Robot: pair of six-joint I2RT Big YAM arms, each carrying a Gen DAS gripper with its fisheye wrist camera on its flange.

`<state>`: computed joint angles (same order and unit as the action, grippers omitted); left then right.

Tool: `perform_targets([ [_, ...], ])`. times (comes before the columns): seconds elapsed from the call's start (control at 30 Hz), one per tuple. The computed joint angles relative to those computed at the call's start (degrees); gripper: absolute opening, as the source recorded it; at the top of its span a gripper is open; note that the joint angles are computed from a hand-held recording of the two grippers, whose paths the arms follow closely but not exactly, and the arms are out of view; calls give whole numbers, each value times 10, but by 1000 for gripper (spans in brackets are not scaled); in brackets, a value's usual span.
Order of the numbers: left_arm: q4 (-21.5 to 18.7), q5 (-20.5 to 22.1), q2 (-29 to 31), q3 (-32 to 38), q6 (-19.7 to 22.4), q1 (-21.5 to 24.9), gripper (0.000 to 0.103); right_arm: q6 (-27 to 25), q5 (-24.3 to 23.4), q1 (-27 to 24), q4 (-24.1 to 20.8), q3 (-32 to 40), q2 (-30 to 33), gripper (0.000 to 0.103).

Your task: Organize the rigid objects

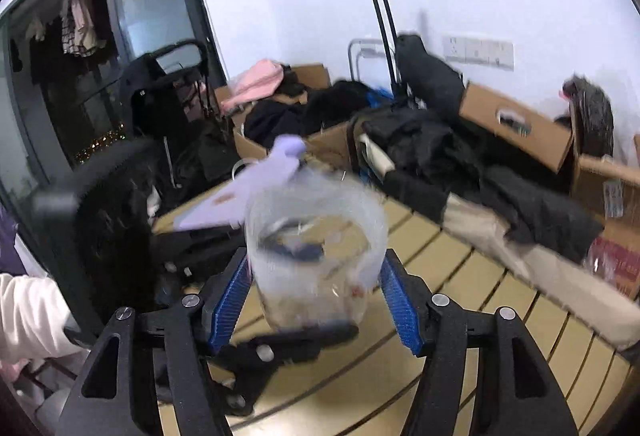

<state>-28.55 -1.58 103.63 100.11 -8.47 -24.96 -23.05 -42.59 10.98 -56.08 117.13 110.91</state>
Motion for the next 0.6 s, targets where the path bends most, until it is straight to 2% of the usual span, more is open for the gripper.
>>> perform_targets([
  [0.13, -2, -10, -14, -25, 28, -9, 59, 18, 7, -1, 51, -82, -41, 68],
  [0.2, -8, 12, -34, -52, 38, -11, 59, 17, 27, 4, 89, -136, -77, 68],
  [0.3, -12, 20, -52, -81, 71, -12, 59, 19, 57, 15, 116, -196, -120, 68],
  [0.4, -49, 25, -58, -93, 109, -16, 59, 25, 77, 27, 141, -246, -147, 70],
  [0.5, -44, 9, -60, -117, 113, -19, 59, 34, 80, 36, 140, -268, -143, 70],
  [0.6, -54, 6, -49, -125, 76, -13, 60, 40, 108, 49, 146, -274, -128, 70],
])
